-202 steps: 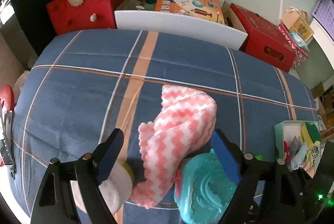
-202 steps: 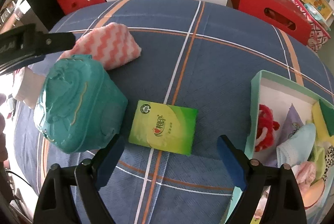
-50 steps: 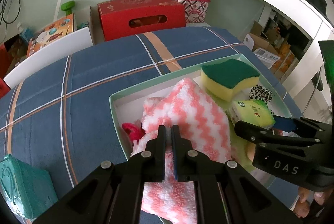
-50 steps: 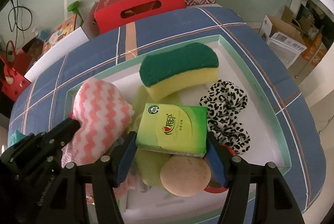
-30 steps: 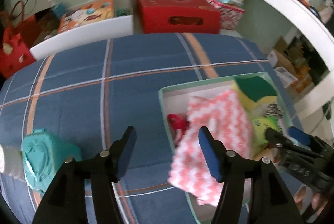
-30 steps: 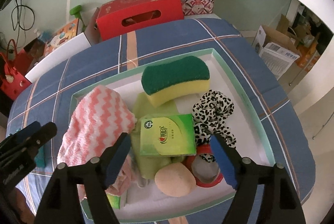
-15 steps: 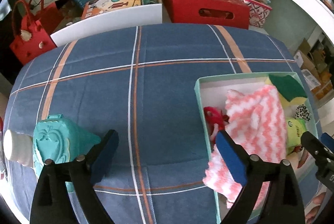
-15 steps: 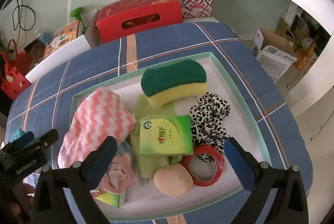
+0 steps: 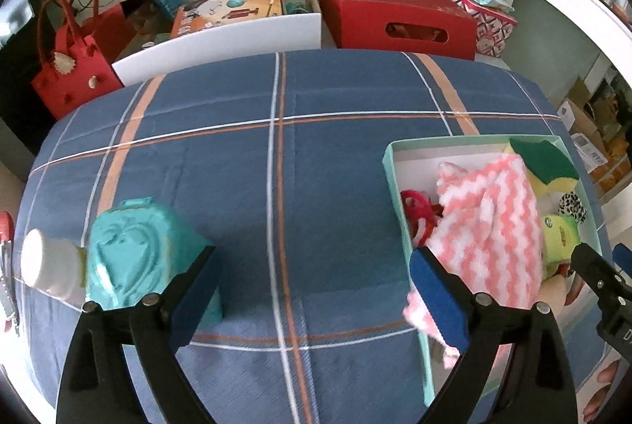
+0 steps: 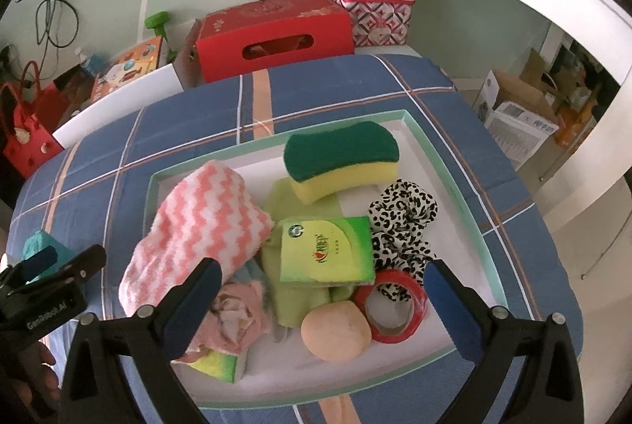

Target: Organize soft objects

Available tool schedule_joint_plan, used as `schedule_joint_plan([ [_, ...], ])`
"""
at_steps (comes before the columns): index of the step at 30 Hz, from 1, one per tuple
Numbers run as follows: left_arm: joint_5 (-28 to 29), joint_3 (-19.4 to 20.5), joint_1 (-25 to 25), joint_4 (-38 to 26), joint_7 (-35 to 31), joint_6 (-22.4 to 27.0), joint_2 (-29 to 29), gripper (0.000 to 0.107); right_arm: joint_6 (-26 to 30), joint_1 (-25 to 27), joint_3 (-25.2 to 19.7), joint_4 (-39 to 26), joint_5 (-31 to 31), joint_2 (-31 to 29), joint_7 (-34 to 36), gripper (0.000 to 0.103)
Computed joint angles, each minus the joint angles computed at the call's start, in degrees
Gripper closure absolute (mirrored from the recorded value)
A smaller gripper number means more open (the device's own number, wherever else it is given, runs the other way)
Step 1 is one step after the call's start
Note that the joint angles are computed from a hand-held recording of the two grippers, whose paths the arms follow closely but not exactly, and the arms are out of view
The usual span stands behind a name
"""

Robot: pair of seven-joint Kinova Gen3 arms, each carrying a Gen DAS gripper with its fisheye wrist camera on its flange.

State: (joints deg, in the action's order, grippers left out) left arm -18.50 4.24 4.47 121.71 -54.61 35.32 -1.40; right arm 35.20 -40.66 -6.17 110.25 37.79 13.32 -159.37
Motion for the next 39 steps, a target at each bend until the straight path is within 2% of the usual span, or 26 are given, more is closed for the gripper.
schedule_joint_plan([
  [3, -1.0, 0.3, -0.1, 1.0, 1.5, 0.8, -1.8, 0.012, 0.5, -1.1, -0.4, 0.5, 0.8, -0.3, -1.1, 0.000],
  [8, 0.3, 0.7, -1.4, 3.2, 1.5, 1.8, -5.3, 0.012, 1.0, -2.6, -1.5, 1.1, 1.6, -0.6, -1.7, 0.000],
  [11, -2.7, 3.0, -2.5, 4.7, 5.9, 3.4, -7.0, 0.012, 1.2, -3.5, -2.1, 1.4, 2.3, -0.8, -2.1, 0.000],
  [19, -5.2, 6.6, -3.9, 8.5, 11.1, 6.0, -12.8, 0.012, 1.9, -5.9, -3.7, 1.9, 3.7, -1.0, -2.9, 0.000],
  [23, -7.7, 9.2, -4.6, 10.0, 14.7, 8.3, -13.4, 0.012, 1.9, -6.6, -4.2, 2.2, 3.5, -0.7, -2.6, 0.000],
  [28, -6.7, 7.2, -4.1, 11.2, 14.2, 9.7, -14.0, 0.012, 1.5, -7.4, -4.5, 2.8, 2.5, -0.2, -1.7, 0.000],
  [39, -5.1, 6.1, -4.7, 14.5, 12.9, 11.0, -16.0, 0.012, 2.2, -10.9, -4.9, 3.2, 2.1, 1.1, -2.2, 0.000],
])
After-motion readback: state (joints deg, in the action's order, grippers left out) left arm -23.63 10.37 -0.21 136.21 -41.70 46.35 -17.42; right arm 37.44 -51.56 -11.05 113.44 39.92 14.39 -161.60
